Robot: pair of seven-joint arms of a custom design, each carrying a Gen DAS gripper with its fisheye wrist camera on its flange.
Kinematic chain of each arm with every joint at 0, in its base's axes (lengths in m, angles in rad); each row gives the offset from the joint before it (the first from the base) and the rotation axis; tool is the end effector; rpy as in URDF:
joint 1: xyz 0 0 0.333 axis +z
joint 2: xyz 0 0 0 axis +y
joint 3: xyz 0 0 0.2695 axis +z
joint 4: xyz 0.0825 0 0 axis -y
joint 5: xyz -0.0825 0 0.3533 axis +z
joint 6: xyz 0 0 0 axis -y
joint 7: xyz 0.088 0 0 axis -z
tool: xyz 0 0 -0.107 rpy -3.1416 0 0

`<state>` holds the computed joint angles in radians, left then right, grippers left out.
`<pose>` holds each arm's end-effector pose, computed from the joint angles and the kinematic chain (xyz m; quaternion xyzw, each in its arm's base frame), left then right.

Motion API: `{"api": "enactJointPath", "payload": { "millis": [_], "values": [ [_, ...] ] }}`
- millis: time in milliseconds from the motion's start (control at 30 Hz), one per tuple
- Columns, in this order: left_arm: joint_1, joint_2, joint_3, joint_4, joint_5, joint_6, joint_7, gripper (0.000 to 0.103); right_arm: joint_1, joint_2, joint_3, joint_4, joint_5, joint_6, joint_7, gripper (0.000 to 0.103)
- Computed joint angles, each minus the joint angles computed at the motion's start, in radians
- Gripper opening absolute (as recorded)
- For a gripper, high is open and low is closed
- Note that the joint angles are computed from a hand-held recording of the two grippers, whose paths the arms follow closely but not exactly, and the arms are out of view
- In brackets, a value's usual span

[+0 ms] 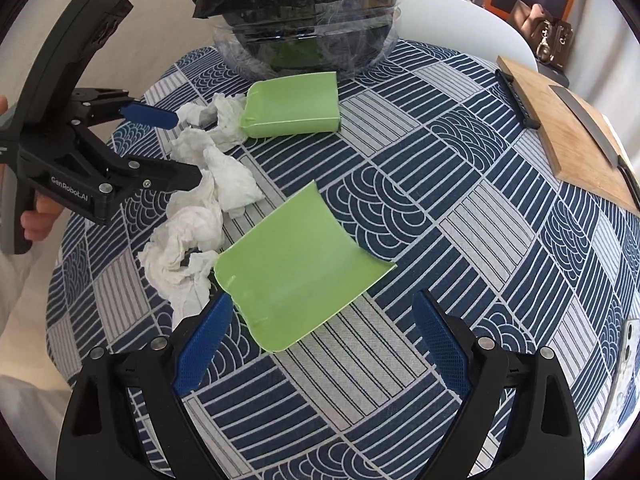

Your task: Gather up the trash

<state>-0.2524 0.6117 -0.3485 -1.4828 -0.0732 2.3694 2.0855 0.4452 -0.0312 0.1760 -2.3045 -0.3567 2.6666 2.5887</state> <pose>0.5860 -0.3515 0.3416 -0.2850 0.9385 -0.1944 0.0129 0.4153 0.3100 0.3728 -0.6505 0.7262 -0.1064 0.1954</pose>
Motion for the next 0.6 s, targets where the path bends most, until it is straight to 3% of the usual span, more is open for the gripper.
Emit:
{"api": "enactJointPath", "payload": {
  "millis": [67,200,267,367,567,600],
  "values": [
    [-0.015,0.012,0.011,0.019,0.024,-0.003,-0.008,0.093,0.001,0.007,-0.002,-0.009,0.026,0.018,-0.012,0.087],
    [-0.035,0.062,0.019,0.099,0.048,-0.08,-0.01,0.073,0.003,0.014,-0.007,-0.03,0.066,0.057,-0.021,0.087],
    [-0.043,0.074,0.02,0.114,0.066,-0.099,0.008,0.052,0.002,0.017,-0.01,-0.041,0.084,0.09,-0.019,0.087],
    [-0.034,0.088,0.009,0.137,0.047,-0.127,0.026,0.04,0.0,0.028,-0.014,-0.049,0.116,0.145,-0.042,0.087],
    [-0.005,0.087,-0.001,0.145,-0.014,-0.167,0.035,0.029,0.003,0.072,-0.025,-0.03,0.235,0.2,-0.172,0.086],
    [0.0,0.084,-0.002,0.142,-0.023,-0.17,0.037,0.028,0.003,0.078,-0.024,-0.03,0.28,0.216,-0.214,0.081]
  ]
}}
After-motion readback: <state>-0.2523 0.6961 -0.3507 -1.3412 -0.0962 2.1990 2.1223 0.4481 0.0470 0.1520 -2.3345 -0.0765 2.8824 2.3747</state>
